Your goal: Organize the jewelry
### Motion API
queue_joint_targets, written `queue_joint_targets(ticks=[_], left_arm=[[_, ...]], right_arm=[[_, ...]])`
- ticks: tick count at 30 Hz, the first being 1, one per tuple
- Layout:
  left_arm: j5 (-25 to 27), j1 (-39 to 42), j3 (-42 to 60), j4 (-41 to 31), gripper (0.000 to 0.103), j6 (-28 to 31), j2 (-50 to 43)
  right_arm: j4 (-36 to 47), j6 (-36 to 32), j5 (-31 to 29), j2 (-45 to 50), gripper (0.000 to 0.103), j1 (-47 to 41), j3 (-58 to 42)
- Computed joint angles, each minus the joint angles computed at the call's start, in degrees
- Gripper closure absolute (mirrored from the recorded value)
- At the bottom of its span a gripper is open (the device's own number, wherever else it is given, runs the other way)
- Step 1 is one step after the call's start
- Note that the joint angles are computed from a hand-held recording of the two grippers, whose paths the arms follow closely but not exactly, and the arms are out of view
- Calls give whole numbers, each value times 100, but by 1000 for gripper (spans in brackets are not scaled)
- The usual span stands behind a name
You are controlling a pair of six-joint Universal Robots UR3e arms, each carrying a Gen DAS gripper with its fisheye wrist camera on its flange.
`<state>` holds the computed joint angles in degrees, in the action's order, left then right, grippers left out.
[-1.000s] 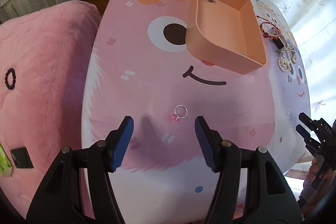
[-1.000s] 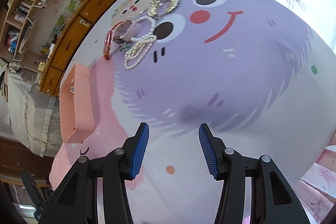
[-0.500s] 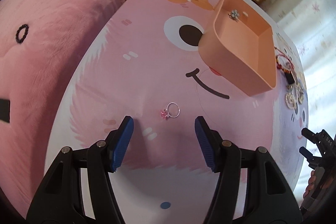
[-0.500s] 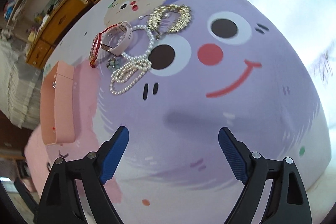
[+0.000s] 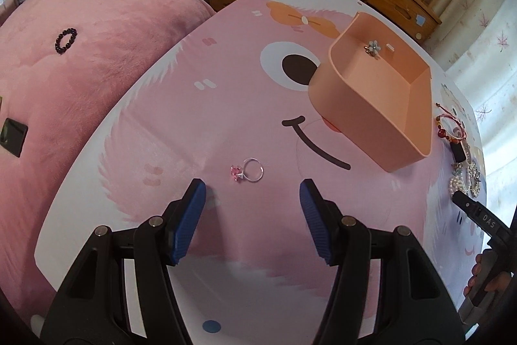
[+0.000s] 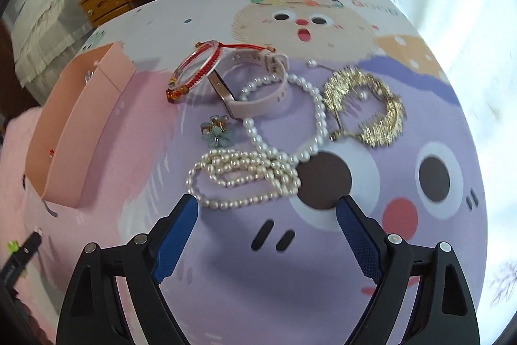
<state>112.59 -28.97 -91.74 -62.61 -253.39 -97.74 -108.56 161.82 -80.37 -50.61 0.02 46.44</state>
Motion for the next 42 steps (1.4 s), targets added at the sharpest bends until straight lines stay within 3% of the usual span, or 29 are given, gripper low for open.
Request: queue_joint_targets(ticks=[8,14,16,19,22,26,31,42], left_arm=[[460,-293,333,-322,47,-426,-304],[659,-310,537,-575,61,-300,-471],[670,-283,401,-344,64,-225,-425],[715,-267,318,-208,75,-106,-411],[811,-295,287,-201,82,-128,-421],[887,-329,60,-60,96,-297,-304],[811,-316,-455,445,98,-389,0],[602,-311,-760,672,98,-208,282]], right_arm=[[-798,-130,18,90,15,101,299],[-1377,-621,444,-229,45,44,956],[-1468,-925,620,-324,61,34,1130],[-1385,-1139,734,-388,76,61,1175],[-1260,-1253,784,-429,86,90,1172],[-1018,-1410,889,-536,89,74,1210],[-313,-1466,1131,-657,89,5,1070],[999,-1558,1785,-1151,90,151,1143]])
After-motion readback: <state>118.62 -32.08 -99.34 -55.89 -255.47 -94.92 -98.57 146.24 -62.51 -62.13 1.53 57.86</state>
